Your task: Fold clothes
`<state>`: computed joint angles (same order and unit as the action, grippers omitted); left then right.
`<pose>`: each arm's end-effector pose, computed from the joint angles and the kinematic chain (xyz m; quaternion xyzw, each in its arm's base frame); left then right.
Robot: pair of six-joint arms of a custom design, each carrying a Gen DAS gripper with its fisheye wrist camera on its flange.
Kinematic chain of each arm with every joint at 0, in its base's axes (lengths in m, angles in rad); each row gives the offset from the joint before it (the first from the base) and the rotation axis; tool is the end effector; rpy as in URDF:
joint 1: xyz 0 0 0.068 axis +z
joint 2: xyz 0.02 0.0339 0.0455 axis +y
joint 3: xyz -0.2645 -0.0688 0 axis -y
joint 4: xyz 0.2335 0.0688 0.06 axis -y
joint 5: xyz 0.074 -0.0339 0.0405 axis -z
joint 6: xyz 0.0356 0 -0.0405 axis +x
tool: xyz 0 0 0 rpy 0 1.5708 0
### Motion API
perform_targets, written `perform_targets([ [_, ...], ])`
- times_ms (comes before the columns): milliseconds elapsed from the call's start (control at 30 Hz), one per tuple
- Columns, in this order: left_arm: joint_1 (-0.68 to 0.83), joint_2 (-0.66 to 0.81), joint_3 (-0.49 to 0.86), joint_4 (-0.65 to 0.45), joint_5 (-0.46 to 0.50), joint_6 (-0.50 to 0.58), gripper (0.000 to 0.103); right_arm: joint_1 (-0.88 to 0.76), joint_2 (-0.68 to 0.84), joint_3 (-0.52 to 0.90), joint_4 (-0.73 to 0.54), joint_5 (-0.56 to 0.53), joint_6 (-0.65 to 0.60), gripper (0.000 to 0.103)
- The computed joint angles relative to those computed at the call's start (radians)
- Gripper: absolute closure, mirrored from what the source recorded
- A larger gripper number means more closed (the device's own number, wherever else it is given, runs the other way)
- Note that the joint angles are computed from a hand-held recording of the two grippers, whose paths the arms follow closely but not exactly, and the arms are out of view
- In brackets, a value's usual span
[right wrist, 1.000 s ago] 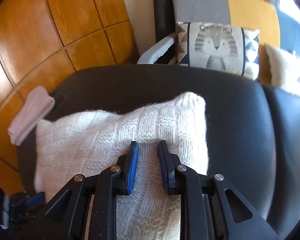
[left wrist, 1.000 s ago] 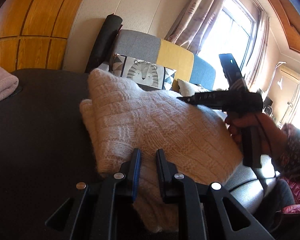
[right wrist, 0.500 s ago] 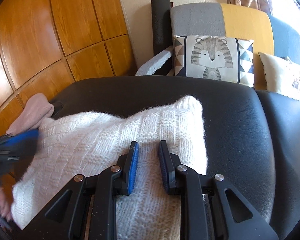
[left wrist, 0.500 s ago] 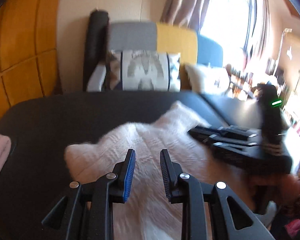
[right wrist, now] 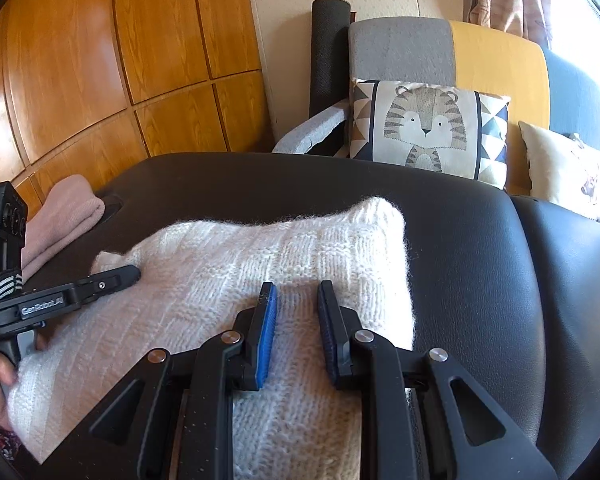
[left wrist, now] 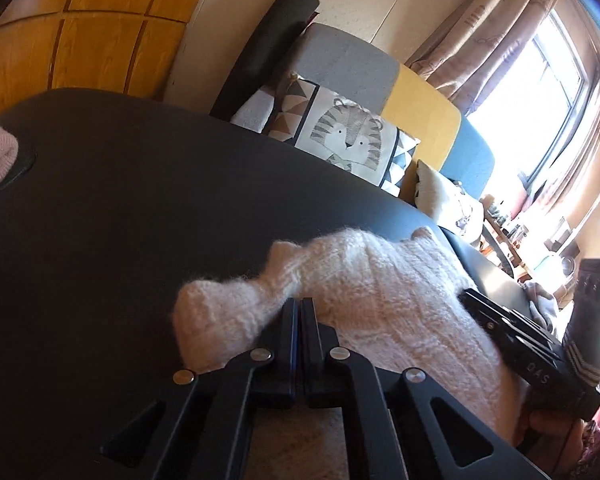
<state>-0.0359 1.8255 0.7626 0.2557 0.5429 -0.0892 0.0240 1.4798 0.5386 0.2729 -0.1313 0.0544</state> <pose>0.3240 -0.0300 0.1191 0.0760 0.8964 -0.2708 0.3427 0.2675 0.0111 0.1558 -0.0150 0.8983 0.0760 0.4325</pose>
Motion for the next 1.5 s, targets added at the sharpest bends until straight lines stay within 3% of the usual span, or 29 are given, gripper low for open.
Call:
perform_targets([
  [133,0.022,-0.026,0.069,-0.121,-0.034,0.037,0.1,-0.003,-0.004,-0.004,0.002,0.0,0.001,0.081],
  [300,0.1,-0.29,-0.133,0.0,0.029,-0.102,0.085,-0.015,-0.006,-0.013,0.017,-0.016,0.011,0.081],
  [400,0.07,-0.478,-0.237,-0.031,0.062,-0.053,0.083,-0.008,-0.009,-0.017,0.023,-0.006,0.012,0.081],
  [567,-0.17,-0.622,-0.295,-0.153,-0.135,0.073,0.083,-0.023,-0.012,-0.023,0.033,-0.028,0.017,0.081],
  [667,-0.261,-0.577,-0.314,-0.157,-0.288,0.069,0.083,-0.033,-0.013,-0.026,0.038,-0.042,0.019,0.081],
  [700,-0.256,-0.557,-0.334,-0.139,-0.301,0.063,0.083,-0.034,-0.013,-0.026,0.039,-0.045,0.018,0.081],
  [833,-0.184,-0.566,-0.463,0.023,-0.216,0.065,0.083,-0.029,-0.015,-0.033,0.048,-0.04,0.01,0.081],
  [933,-0.207,-0.539,-0.492,0.098,-0.241,0.068,0.082,-0.025,-0.015,-0.034,0.051,-0.034,0.008,0.081],
  [1100,-0.248,-0.513,-0.504,0.151,-0.301,0.045,0.082,-0.025,-0.016,-0.037,0.055,-0.032,0.007,0.081],
  [1300,-0.227,-0.495,-0.5,0.162,-0.28,0.049,0.082,-0.031,-0.038,-0.015,-0.008,-0.05,-0.004,0.078],
  [1400,-0.234,-0.494,-0.503,0.168,-0.29,0.048,0.082,-0.053,-0.133,-0.012,-0.111,-0.086,0.009,0.072],
  [1500,-0.234,-0.484,-0.508,0.187,-0.289,0.043,0.082,-0.084,-0.3,-0.096,-0.123,-0.156,0.063,0.069],
])
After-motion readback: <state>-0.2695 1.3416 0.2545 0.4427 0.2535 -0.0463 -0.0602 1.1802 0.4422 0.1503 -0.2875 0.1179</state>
